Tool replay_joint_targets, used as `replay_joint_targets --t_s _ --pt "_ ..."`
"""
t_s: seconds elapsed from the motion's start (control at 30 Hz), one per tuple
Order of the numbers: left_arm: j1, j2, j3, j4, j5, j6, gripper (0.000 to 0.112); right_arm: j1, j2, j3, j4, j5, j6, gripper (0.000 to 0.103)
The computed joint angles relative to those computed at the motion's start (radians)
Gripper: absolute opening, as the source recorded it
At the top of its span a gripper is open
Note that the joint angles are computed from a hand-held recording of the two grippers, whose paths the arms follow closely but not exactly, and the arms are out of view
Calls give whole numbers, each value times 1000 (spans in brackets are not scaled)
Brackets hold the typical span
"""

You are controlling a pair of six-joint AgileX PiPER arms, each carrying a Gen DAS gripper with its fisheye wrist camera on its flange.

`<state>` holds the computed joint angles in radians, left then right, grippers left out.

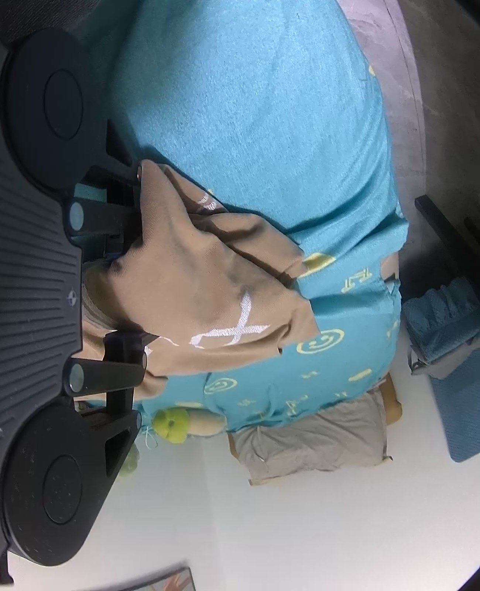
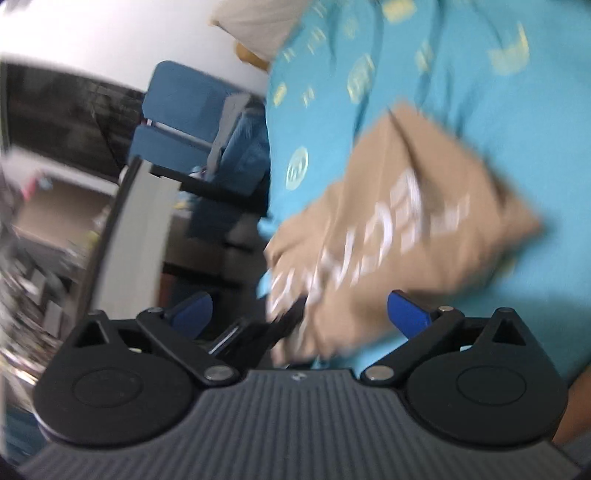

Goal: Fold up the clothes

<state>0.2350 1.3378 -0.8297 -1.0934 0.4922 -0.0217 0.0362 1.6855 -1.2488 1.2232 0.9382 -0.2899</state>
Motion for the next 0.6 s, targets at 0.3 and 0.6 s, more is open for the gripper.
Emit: replay_joint_targets --t_s 0.3,0.6 --pt "17 -36 69 -238 -27 201 24 60 138 66 156 -65 153 102" --pt "10 -101 88 -265 -43 278 23 92 22 156 101 -332 173 45"
